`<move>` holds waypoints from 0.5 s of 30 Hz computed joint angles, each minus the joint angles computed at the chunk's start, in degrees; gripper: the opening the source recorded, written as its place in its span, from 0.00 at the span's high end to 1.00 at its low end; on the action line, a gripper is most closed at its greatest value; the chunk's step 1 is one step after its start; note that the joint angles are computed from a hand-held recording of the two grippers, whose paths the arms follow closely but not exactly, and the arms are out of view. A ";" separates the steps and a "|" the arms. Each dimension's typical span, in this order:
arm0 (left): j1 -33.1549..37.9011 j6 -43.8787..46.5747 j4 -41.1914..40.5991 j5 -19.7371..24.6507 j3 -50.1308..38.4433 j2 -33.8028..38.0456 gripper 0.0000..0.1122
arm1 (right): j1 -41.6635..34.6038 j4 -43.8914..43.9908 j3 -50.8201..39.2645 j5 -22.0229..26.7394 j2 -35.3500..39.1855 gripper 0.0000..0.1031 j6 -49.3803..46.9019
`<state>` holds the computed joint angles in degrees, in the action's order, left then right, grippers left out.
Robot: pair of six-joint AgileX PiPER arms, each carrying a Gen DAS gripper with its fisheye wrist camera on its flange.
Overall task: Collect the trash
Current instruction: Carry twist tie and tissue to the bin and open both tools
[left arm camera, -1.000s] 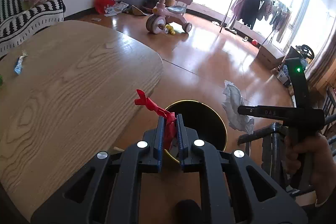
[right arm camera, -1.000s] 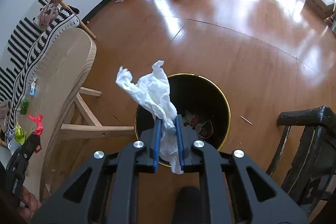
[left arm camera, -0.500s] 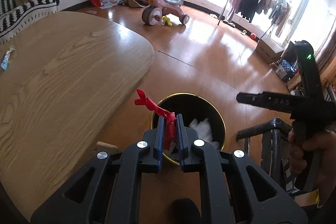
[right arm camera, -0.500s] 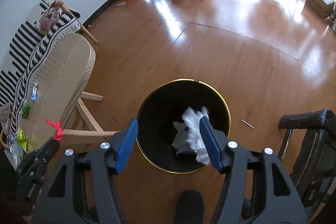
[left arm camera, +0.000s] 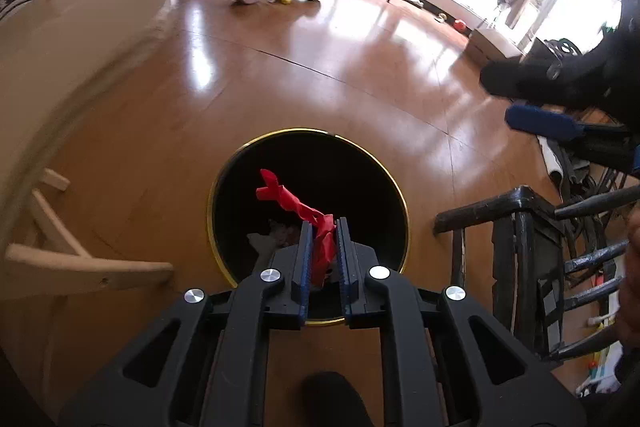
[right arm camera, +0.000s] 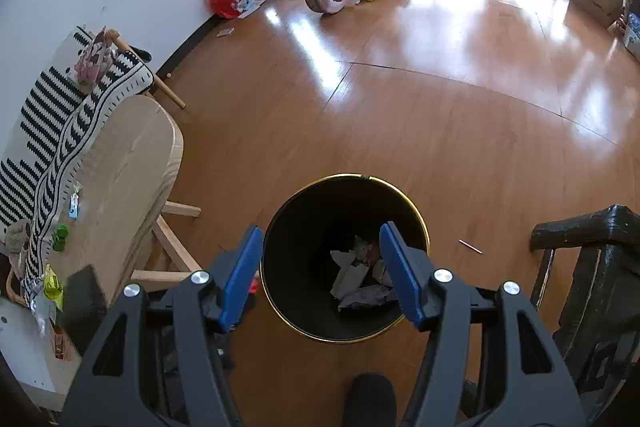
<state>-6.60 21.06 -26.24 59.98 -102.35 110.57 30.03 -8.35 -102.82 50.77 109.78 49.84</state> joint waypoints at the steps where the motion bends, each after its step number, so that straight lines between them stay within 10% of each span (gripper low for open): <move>1: -0.32 -0.18 0.18 0.13 -0.61 0.50 0.90 | -0.10 -0.19 0.05 -0.04 -0.14 0.41 0.27; 15: 2.99 -1.13 -0.27 0.95 -1.78 -2.60 0.27 | 3.09 -2.87 -10.32 3.72 4.08 0.27 0.70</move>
